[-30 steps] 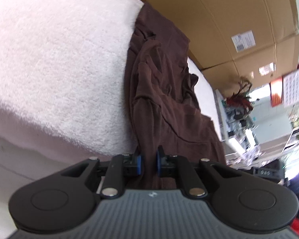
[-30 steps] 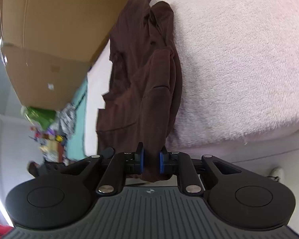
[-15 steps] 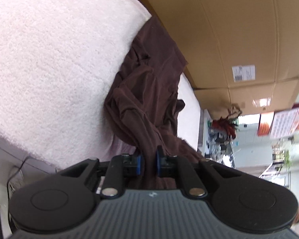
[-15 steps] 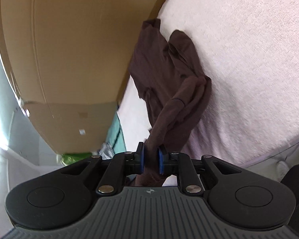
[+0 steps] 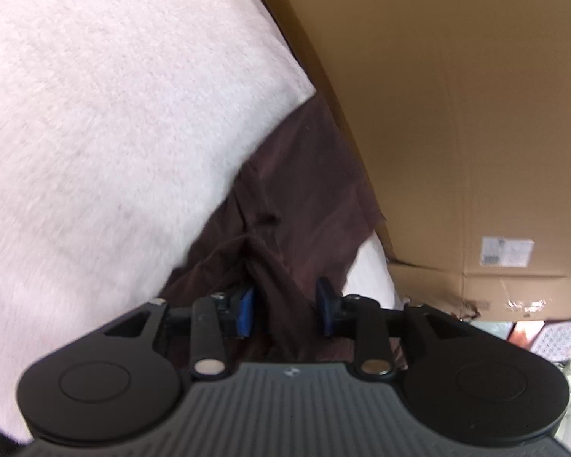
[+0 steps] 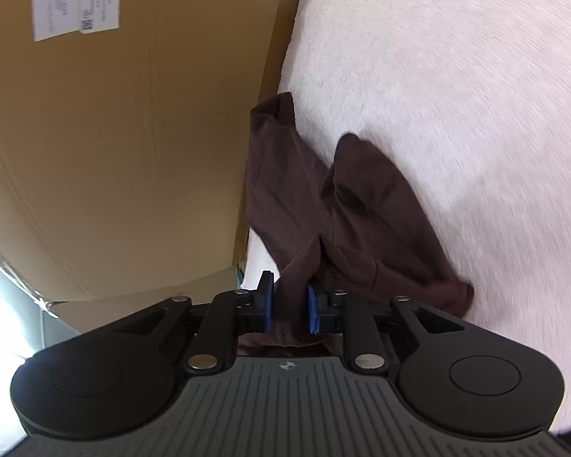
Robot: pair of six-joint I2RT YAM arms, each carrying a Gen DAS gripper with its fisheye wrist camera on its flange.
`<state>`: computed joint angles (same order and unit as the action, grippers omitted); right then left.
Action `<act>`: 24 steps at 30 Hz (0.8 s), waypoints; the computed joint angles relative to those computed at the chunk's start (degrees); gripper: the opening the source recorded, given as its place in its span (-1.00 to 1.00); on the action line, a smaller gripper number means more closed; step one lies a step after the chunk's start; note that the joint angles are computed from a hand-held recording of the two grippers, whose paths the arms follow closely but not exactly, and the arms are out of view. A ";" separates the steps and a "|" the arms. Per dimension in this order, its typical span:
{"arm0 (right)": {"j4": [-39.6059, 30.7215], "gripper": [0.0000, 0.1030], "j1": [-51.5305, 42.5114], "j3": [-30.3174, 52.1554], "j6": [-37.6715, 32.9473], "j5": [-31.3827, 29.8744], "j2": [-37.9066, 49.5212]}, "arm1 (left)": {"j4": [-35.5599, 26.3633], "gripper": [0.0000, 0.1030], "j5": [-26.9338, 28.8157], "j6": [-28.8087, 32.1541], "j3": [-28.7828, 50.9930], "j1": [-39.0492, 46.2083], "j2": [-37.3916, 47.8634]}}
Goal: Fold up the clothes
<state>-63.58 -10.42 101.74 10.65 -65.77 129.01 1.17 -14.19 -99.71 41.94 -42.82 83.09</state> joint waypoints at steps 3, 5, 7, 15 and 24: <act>-3.39 -0.36 1.71 8.73 -2.45 1.19 6.58 | 5.25 -0.17 1.79 -1.04 -2.63 2.46 1.42; -7.16 -0.34 2.12 14.62 -5.38 2.54 10.05 | 8.67 0.04 1.87 -1.51 -5.40 3.18 -0.04; -12.06 -0.28 1.74 20.04 -10.56 3.09 12.58 | 9.83 0.17 0.88 0.58 -7.73 3.23 -3.46; -19.36 0.21 -0.20 23.41 -41.47 11.58 8.64 | -13.72 0.29 -4.65 19.40 0.67 -6.06 -7.51; 6.55 0.07 4.19 -11.09 -51.03 23.17 -11.85 | -11.87 0.07 -8.62 28.80 6.21 -10.96 7.18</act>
<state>-57.03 -6.23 90.64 -40.38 -42.60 117.16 -10.70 -22.82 -70.91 48.15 -53.78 90.27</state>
